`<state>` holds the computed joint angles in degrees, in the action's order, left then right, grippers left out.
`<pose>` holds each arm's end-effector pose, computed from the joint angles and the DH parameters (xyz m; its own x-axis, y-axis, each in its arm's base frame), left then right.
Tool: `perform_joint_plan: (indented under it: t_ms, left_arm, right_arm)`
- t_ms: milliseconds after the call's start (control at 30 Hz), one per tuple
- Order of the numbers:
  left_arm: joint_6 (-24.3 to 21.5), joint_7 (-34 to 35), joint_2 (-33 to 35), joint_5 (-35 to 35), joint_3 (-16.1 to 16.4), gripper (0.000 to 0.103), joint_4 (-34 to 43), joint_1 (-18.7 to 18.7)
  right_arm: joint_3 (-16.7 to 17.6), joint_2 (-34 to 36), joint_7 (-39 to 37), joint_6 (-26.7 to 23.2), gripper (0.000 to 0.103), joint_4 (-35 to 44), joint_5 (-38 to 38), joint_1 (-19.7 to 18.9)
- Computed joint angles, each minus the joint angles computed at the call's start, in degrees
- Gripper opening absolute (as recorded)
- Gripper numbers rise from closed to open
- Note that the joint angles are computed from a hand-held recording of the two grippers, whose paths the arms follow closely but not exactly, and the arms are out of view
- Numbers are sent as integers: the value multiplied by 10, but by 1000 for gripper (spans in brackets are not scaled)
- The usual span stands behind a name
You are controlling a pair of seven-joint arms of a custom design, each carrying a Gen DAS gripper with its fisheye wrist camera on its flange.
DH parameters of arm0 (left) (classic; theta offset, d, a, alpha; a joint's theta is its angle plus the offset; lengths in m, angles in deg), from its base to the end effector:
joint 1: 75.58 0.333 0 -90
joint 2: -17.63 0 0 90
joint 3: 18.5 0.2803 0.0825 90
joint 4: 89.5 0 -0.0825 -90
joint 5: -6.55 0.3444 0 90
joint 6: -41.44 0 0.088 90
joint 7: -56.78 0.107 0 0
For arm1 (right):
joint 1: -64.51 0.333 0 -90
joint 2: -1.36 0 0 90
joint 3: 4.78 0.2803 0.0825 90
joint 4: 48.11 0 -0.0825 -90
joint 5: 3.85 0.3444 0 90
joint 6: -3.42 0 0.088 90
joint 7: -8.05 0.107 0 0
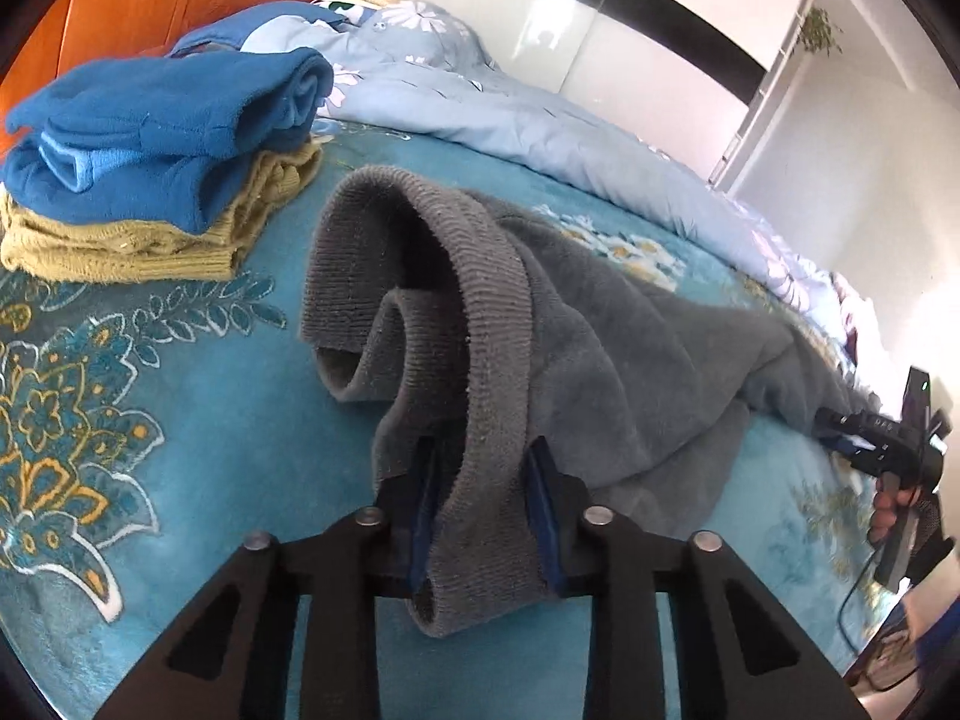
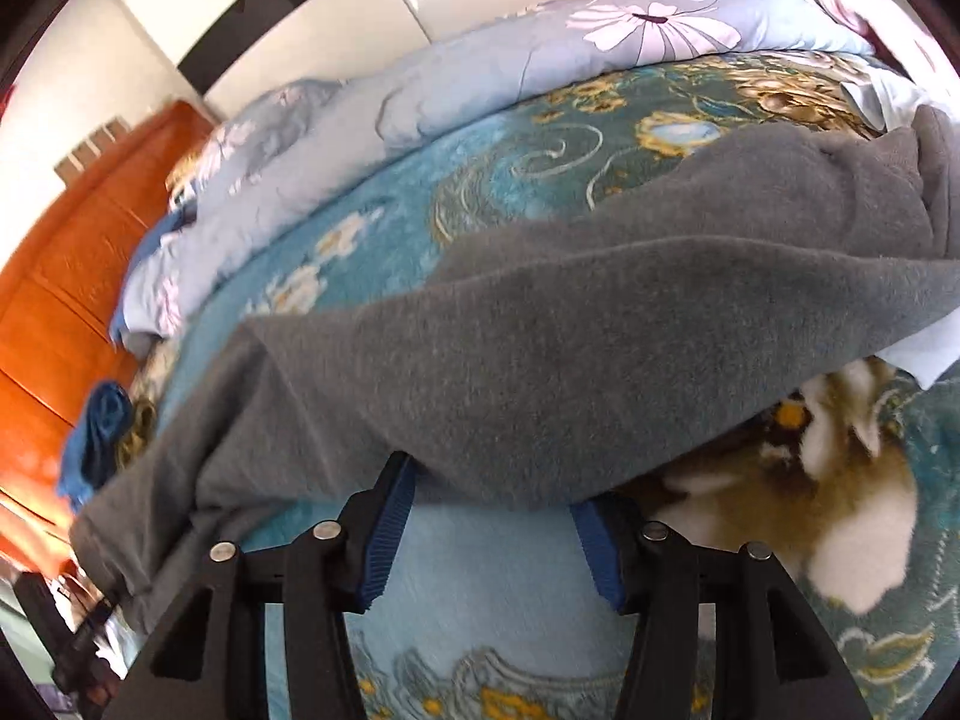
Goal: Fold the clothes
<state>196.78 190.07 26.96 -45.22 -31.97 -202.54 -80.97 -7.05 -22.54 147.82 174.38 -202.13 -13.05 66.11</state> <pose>0.5655 -0.1581 0.4297 -0.4330 -0.8327 0.3451 -0.7594 0.1307 -0.6374 0.4145 0.0061 0.4398 -0.5111 -0.7472 -0.4248 -0.5566 0.6644 -0.4987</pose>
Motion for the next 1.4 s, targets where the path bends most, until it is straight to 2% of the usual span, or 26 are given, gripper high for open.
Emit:
perform_joint_plan:
  t_ms: [33,67,133,300,500,667,833,933,1000,1200,1333,1400]
  left_arm:
    - [-3,3,1,-11,-2,12,3,2]
    - [-6,6,2,-19,-3,8,9,3]
    - [-13,15,3,-36,-4,5,23,6]
    - [-40,65,-22,-109,-7,5,53,12]
    - [-79,125,-95,-162,18,5,37,1]
    - [-132,179,-166,-200,61,5,3,-6]
    - [-161,195,-171,-198,86,5,26,-6]
    - [-145,139,-106,-128,69,6,68,-7]
    - [-139,90,-56,-70,56,6,104,-7]
    - [-122,-54,105,112,31,6,224,-20]
    - [-142,-134,215,195,29,6,349,-30]
    - [-165,-174,270,243,33,6,424,-41]
  right_arm:
    - [-1,-1,4,7,23,0,3,-1]
    - [0,-2,9,12,13,0,4,-4]
    - [-3,-11,11,23,10,0,8,-3]
    - [28,-56,13,-24,8,37,-25,-22]
    - [71,-158,34,-113,8,71,-73,-30]
    - [93,-255,38,-217,7,97,-104,-11]
    - [97,-299,16,-292,7,134,-122,13]
    - [87,-280,6,-307,7,144,-124,19]
    - [66,-243,5,-300,7,140,-112,23]
    - [12,-80,-19,-250,7,144,-77,17]
    - [-13,12,-30,-200,7,160,-58,-2]
    - [-24,49,-50,-194,7,181,-39,-4]
